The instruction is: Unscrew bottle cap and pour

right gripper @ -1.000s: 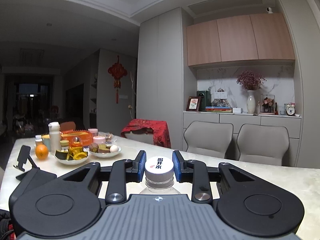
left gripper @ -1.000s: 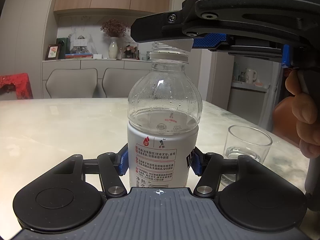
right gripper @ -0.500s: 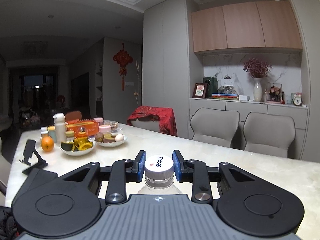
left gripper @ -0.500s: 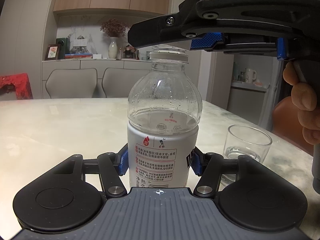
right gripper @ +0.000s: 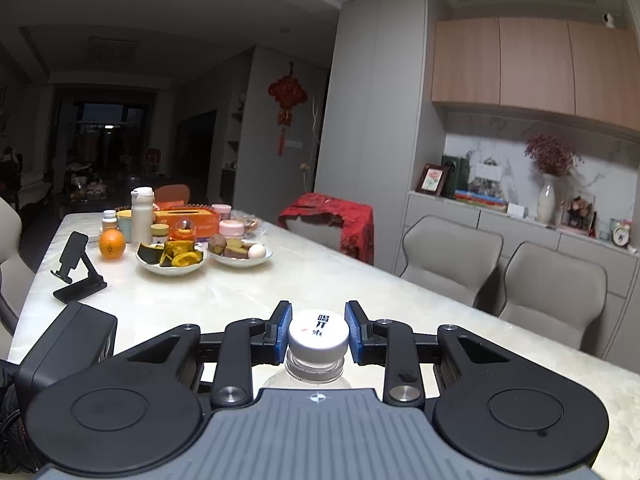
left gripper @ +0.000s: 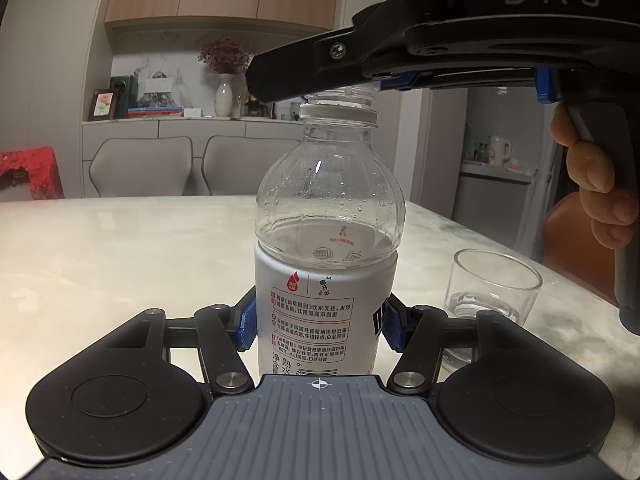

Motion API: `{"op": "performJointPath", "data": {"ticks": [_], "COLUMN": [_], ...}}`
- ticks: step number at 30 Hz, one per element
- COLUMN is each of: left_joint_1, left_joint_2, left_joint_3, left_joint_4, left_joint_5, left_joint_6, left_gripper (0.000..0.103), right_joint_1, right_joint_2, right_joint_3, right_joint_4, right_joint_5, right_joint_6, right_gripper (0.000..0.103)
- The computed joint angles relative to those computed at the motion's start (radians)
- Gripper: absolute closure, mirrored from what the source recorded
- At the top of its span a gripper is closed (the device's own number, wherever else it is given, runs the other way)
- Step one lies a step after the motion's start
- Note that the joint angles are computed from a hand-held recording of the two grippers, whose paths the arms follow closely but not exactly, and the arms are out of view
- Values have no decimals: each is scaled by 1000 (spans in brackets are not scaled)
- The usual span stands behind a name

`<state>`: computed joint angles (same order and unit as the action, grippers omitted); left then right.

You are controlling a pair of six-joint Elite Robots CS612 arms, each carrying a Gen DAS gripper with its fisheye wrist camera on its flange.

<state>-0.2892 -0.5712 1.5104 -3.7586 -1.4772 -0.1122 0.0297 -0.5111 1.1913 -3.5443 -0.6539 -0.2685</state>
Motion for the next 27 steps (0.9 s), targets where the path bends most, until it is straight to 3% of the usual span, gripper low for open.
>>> {"op": "performJointPath", "data": {"ticks": [18, 20, 22, 24, 26, 27], "left_joint_1": [-1, -2, -3, -3, -4, -4], "left_joint_2": [0, 0, 0, 0, -1, -1], "left_joint_3": [-5, -4, -3, -3, -2, -2], "left_joint_4": [6, 6, 5, 4, 3, 3], "left_joint_5": [0, 1, 1, 2, 2, 2], "left_joint_6": [-3, -4, -4, -5, -5, -5], "left_gripper": [44, 44, 44, 44, 44, 44], "right_joint_1": [-2, -3, -5, -7, -10, -12], "right_joint_2": [-14, -13, -9, 0, 9, 14], "right_joint_3": [3, 1, -2, -11, -22, -27], "right_joint_4": [101, 93, 66, 27, -11, -37], "right_joint_5": [33, 36, 38, 49, 64, 66], "right_joint_6": [-104, -101, -77, -42, 1, 30], "right_gripper": [70, 65, 47, 46, 35, 24]}}
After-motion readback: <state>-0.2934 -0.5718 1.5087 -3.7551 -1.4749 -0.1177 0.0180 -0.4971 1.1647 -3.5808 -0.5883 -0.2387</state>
